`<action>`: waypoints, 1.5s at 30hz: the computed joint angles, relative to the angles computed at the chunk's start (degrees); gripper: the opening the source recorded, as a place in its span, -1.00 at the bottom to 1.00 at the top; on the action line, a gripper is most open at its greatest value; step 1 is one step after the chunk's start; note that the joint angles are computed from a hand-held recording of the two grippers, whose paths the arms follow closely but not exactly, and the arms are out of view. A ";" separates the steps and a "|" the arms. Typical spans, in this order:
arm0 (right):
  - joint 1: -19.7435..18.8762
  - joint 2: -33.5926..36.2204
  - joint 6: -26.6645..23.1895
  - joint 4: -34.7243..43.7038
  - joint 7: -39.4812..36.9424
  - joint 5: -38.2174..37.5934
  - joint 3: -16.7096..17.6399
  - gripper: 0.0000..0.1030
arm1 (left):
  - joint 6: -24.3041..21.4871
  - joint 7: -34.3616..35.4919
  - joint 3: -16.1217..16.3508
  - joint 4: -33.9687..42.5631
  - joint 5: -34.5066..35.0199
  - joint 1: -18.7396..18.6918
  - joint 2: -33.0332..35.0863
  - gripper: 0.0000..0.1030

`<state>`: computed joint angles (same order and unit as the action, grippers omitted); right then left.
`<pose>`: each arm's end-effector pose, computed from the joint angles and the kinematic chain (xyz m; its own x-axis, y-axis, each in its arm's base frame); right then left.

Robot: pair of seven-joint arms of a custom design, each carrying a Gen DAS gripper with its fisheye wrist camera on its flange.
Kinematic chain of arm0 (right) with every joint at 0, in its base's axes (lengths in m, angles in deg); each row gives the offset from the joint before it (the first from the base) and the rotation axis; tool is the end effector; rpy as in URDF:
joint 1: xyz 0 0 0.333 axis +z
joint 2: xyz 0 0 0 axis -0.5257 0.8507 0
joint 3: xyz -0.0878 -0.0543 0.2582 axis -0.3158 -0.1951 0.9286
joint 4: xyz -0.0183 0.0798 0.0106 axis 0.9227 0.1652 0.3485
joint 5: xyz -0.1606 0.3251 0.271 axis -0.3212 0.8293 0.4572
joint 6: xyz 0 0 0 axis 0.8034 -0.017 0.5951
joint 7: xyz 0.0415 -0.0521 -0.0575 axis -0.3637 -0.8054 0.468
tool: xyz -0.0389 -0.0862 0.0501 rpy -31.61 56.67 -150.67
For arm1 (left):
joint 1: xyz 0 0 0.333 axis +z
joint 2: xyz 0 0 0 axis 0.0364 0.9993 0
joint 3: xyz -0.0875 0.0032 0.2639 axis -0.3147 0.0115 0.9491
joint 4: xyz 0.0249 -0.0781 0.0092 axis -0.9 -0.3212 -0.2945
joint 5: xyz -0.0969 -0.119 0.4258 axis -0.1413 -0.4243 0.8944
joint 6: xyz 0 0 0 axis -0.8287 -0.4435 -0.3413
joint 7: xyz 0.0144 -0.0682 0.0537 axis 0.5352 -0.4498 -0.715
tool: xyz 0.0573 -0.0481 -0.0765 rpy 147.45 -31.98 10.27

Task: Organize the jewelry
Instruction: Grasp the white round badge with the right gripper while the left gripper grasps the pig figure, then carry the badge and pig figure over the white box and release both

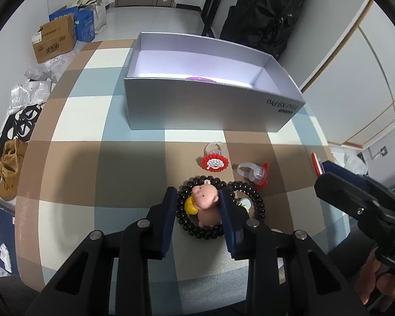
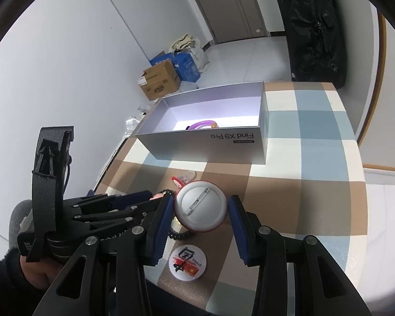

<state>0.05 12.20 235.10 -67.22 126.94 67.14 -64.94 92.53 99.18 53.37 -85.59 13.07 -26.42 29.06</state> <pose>0.4800 0.3046 0.3802 0.4162 -0.8242 -0.3840 -0.8008 -0.1322 -0.5841 0.4790 -0.4758 0.3623 -0.0409 -0.9680 0.2477 -0.8965 -0.0739 -0.4368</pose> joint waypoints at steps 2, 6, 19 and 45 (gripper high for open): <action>0.03 -0.06 0.10 0.00 -0.14 0.36 -0.08 -0.19 | 0.29 0.12 0.05 -0.26 -0.01 0.08 -0.29 -0.61; 0.08 -0.22 0.29 -0.09 -0.48 1.13 -0.26 -0.19 | 1.08 0.37 -0.15 -0.46 -1.56 0.41 -0.14 -0.61; 0.32 -0.10 0.28 0.57 -1.84 2.93 -0.41 -0.19 | 6.21 1.89 -0.48 -2.01 -4.30 1.25 -1.54 -0.61; -4.48 7.23 -3.03 13.30 -3.58 4.95 1.73 -0.19 | 5.53 -5.55 1.87 3.28 6.14 2.48 -1.74 -0.61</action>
<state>-4.43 19.43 232.07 -53.93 123.35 72.09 -63.21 98.06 93.63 55.24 -82.31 19.22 -23.93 27.32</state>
